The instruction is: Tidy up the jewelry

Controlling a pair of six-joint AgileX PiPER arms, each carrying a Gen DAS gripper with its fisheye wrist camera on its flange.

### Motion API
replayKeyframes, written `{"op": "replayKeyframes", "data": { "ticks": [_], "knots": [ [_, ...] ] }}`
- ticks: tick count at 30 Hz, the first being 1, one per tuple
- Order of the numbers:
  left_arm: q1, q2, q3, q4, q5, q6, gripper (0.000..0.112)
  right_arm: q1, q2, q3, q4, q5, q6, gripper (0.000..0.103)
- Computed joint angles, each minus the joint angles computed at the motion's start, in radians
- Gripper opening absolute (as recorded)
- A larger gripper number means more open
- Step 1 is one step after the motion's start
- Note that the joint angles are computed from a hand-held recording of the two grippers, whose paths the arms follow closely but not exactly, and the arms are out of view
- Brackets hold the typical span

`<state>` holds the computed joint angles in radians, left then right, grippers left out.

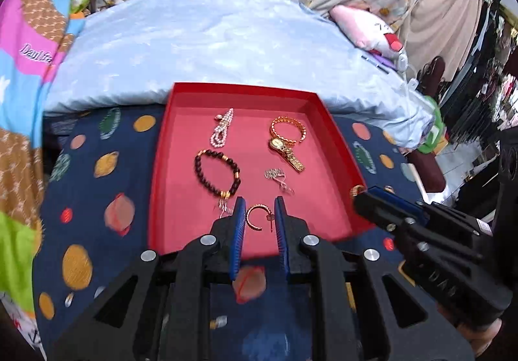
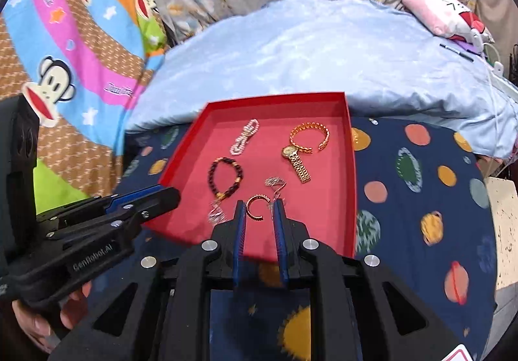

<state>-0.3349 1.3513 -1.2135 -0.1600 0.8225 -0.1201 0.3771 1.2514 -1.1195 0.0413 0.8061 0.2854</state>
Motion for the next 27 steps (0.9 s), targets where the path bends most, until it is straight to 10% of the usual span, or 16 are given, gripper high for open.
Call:
{"op": "replayKeyframes", "data": {
  "ticks": [14, 27],
  "knots": [
    [-0.026, 0.293, -0.115, -0.032, -0.028, 0.054, 0.017, -0.097, 0.226, -0.058, 0.05, -0.045, -0.089, 0.016],
    [0.003, 0.237, -0.088, -0.019, -0.038, 0.025, 0.032, -0.132, 0.142, -0.016, 0.061, -0.066, -0.084, 0.02]
  ]
}}
